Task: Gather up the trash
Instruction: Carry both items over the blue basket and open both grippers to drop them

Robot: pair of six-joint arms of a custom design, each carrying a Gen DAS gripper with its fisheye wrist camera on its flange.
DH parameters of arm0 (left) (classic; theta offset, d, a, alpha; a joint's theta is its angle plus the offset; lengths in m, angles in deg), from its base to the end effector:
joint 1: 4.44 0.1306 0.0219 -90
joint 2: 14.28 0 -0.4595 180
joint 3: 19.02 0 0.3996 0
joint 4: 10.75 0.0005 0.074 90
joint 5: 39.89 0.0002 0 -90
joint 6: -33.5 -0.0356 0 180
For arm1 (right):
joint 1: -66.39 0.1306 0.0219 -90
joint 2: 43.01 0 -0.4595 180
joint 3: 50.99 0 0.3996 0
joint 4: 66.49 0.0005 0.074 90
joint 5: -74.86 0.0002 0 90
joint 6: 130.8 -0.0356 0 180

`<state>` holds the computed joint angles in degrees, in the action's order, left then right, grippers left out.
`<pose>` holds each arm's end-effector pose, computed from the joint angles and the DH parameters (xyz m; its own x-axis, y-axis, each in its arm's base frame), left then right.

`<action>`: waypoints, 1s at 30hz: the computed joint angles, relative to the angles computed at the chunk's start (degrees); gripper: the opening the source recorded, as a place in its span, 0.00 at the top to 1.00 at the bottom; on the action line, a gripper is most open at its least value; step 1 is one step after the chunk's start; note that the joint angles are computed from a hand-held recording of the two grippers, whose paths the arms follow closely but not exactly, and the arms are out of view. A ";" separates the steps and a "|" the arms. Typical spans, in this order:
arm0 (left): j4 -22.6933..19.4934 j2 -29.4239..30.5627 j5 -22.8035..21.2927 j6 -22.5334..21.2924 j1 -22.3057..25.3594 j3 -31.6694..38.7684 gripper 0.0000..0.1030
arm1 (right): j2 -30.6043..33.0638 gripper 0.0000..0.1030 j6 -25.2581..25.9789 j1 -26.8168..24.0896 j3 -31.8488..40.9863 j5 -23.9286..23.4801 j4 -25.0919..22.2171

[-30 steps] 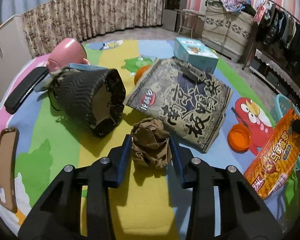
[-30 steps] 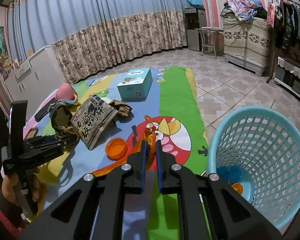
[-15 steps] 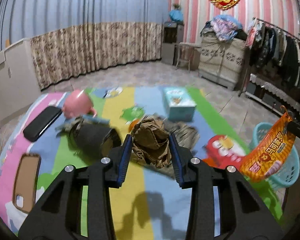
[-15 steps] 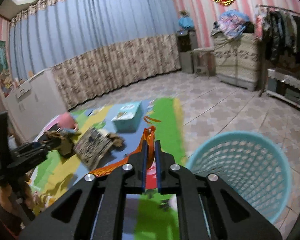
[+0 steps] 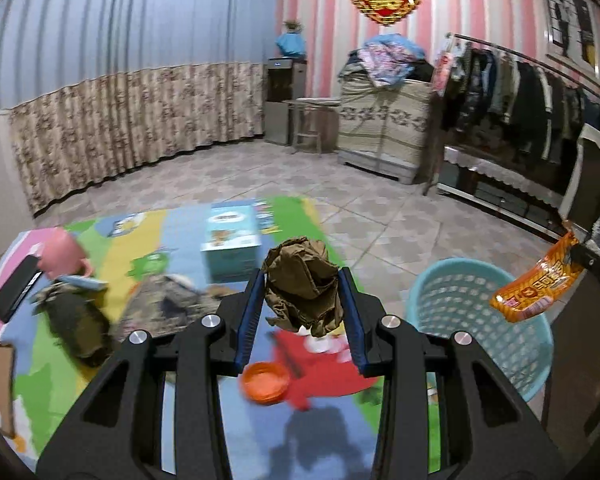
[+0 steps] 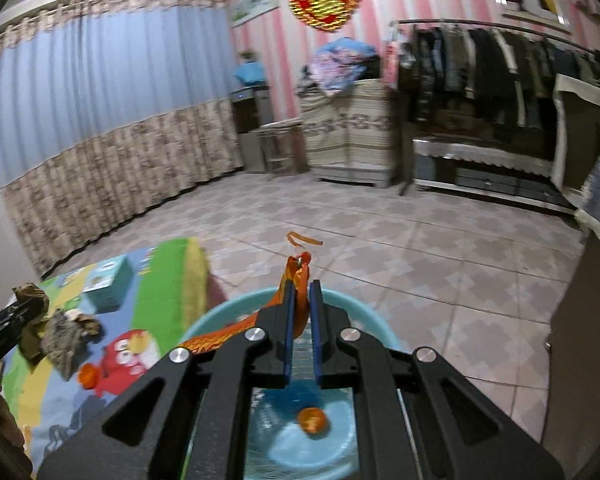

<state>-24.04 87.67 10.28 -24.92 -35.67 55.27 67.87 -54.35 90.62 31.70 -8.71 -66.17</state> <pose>0.4796 -0.2647 0.3281 -0.4693 -0.1858 -0.8633 -0.3067 0.9511 -0.0379 0.5804 0.2563 0.3198 -0.4888 0.0353 -0.8717 -0.2088 0.9654 0.1562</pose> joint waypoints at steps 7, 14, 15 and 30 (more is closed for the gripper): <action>1.31 5.74 3.82 -2.45 -1.26 5.99 0.64 | 1.01 0.93 0.22 -1.24 0.15 2.83 -0.73; 1.13 9.87 6.85 -3.77 -2.02 10.25 0.64 | 2.46 0.93 -0.47 -1.92 1.36 2.66 -1.85; 0.97 10.50 7.44 -3.97 -2.03 10.99 0.64 | 2.61 0.93 -0.59 -2.01 1.50 2.44 -1.92; -2.16 17.60 11.36 -6.51 -2.17 19.91 0.64 | 4.29 0.93 -1.75 -2.76 3.26 2.25 -3.73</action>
<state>-26.19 105.27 21.64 -31.43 -37.83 75.19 72.16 -56.10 87.87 34.96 -6.46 -69.90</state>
